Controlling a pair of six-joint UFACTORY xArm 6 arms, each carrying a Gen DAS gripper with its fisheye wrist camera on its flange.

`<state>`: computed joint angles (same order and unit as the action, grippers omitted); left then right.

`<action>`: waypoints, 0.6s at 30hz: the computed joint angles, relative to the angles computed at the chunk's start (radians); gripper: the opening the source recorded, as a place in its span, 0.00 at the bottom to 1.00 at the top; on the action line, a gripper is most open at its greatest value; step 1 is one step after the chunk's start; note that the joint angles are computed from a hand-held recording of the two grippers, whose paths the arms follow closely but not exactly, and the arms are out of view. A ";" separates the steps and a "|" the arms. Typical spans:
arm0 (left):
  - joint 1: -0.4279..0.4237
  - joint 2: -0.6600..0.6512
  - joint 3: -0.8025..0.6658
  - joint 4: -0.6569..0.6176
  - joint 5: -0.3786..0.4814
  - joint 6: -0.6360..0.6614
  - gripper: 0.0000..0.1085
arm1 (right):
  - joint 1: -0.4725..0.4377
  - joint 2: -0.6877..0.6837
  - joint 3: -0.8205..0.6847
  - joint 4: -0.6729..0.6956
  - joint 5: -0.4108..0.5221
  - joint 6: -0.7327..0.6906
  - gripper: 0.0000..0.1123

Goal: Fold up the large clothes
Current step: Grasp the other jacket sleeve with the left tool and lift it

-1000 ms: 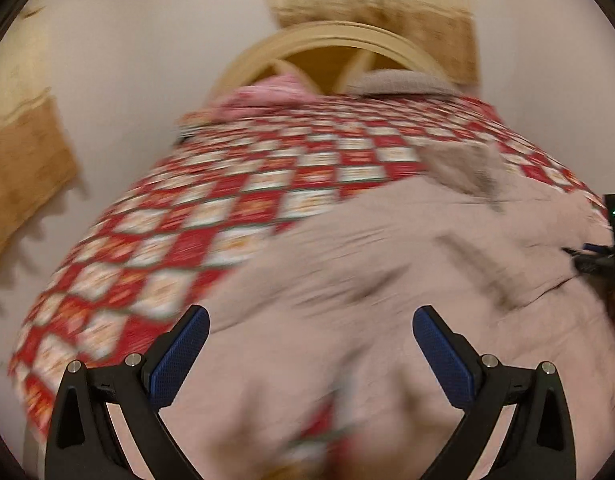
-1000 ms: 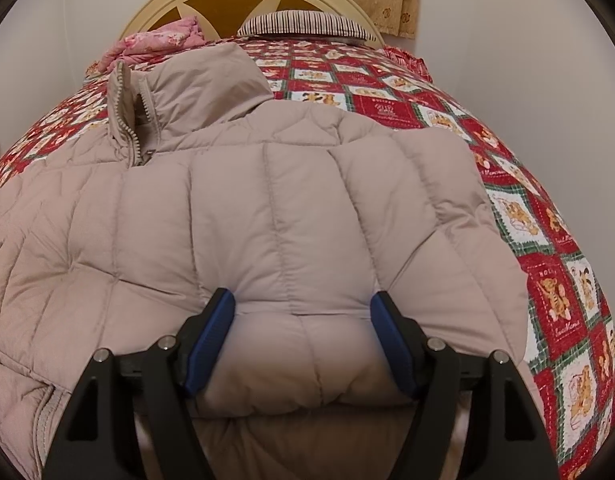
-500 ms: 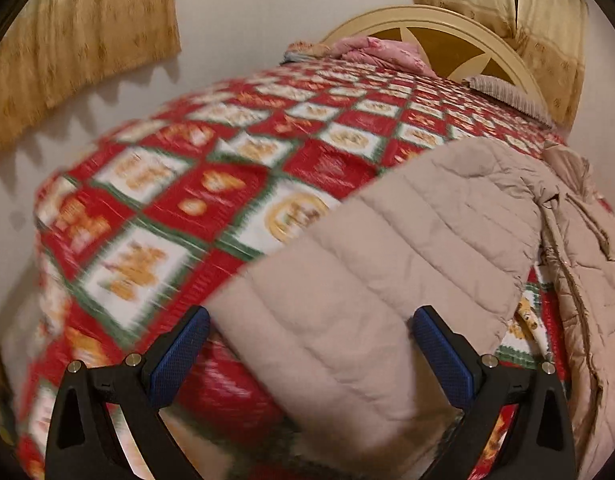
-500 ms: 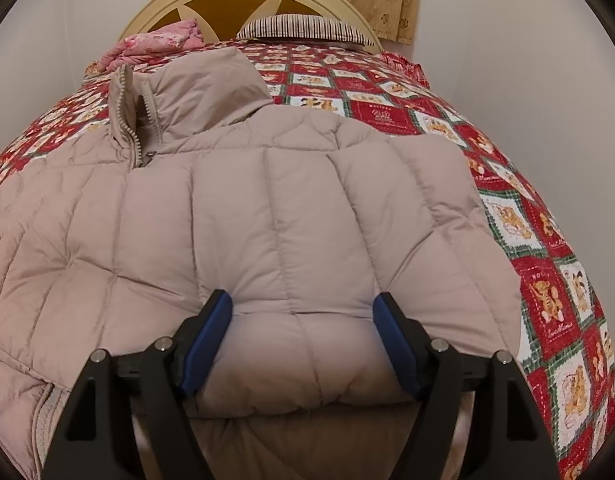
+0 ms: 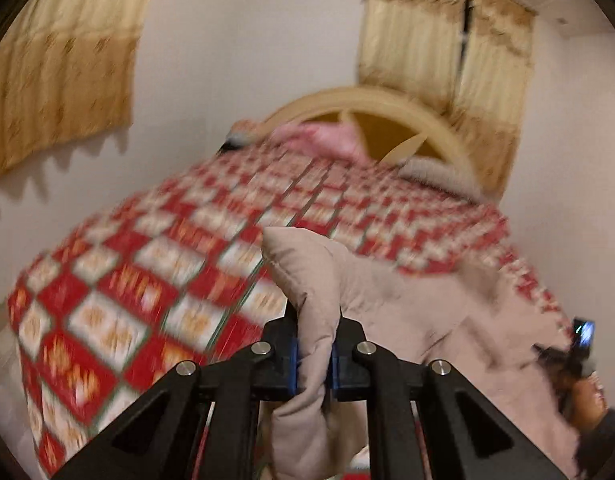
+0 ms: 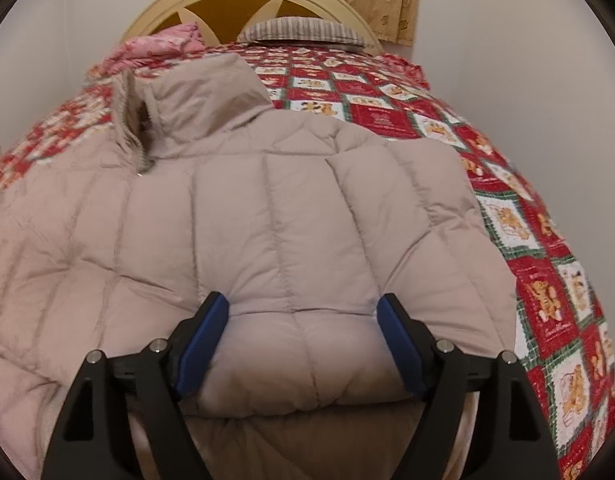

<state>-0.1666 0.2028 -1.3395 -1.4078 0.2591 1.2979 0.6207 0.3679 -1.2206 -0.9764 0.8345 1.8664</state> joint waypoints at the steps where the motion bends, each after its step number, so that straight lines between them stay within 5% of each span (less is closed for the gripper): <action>1: -0.017 -0.007 -0.028 0.026 0.008 -0.020 0.10 | 0.003 -0.031 0.031 -0.045 -0.021 0.055 0.71; 5: -0.105 0.007 -0.138 0.122 0.029 -0.099 0.09 | 0.027 -0.138 0.121 -0.190 -0.050 0.217 0.72; 14: -0.380 0.159 -0.364 0.296 0.047 -0.232 0.09 | 0.099 -0.227 0.209 -0.321 0.052 0.328 0.79; 18: -0.476 0.287 -0.481 0.447 0.047 -0.339 0.09 | 0.075 -0.256 0.286 -0.401 -0.009 0.497 0.79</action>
<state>-0.6422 0.4893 -1.8210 -0.9609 0.3066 0.9586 0.6961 0.1120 -0.9344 -1.3777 0.8255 2.3630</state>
